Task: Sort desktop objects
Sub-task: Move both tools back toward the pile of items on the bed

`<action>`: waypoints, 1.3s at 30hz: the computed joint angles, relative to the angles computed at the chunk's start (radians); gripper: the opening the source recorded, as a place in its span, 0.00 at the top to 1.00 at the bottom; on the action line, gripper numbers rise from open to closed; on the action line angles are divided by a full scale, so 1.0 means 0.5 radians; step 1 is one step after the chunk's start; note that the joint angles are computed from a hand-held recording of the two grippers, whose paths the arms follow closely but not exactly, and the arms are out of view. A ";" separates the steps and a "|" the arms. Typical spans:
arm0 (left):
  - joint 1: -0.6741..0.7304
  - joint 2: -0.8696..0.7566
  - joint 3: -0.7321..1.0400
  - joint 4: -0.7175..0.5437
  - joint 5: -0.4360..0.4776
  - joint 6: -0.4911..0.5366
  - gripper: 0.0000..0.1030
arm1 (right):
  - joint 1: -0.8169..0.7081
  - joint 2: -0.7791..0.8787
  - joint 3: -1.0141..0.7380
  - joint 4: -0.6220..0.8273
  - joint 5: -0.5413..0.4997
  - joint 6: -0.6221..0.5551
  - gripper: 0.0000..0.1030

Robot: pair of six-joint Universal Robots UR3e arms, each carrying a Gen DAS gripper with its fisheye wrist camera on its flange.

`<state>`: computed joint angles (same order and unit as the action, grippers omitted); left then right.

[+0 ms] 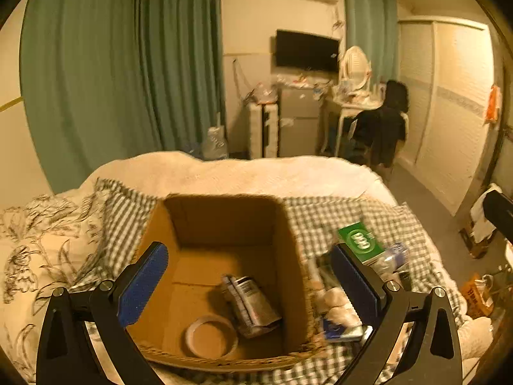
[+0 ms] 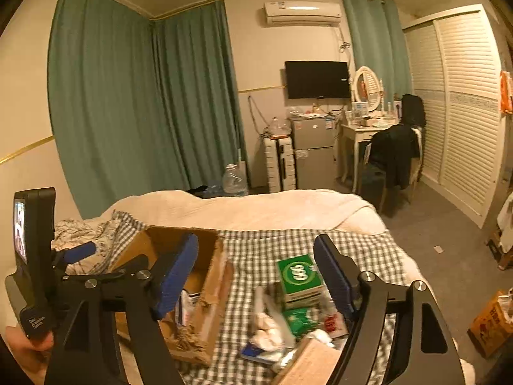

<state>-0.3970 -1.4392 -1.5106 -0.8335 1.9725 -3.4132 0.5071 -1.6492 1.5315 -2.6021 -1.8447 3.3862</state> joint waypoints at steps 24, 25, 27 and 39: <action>-0.499 -0.477 0.126 0.330 -0.118 -0.106 0.00 | -0.787 -0.826 0.834 0.022 0.340 -0.235 0.14; -0.495 -0.477 0.119 0.333 -0.186 -0.099 0.00 | -0.822 -0.855 0.864 0.023 0.364 -0.251 0.14; -0.488 -0.479 0.109 0.347 -0.291 -0.069 0.00 | -0.868 -0.874 0.889 0.029 0.383 -0.269 0.14; -0.638 -0.813 0.383 0.079 0.009 -0.145 0.00 | -1.320 -1.065 1.075 0.234 0.708 -0.481 0.14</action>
<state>-0.7163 -1.8456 -1.3190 -0.7940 1.9767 -3.4859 -0.1530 -2.1817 2.0691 -2.4851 -1.4905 3.1458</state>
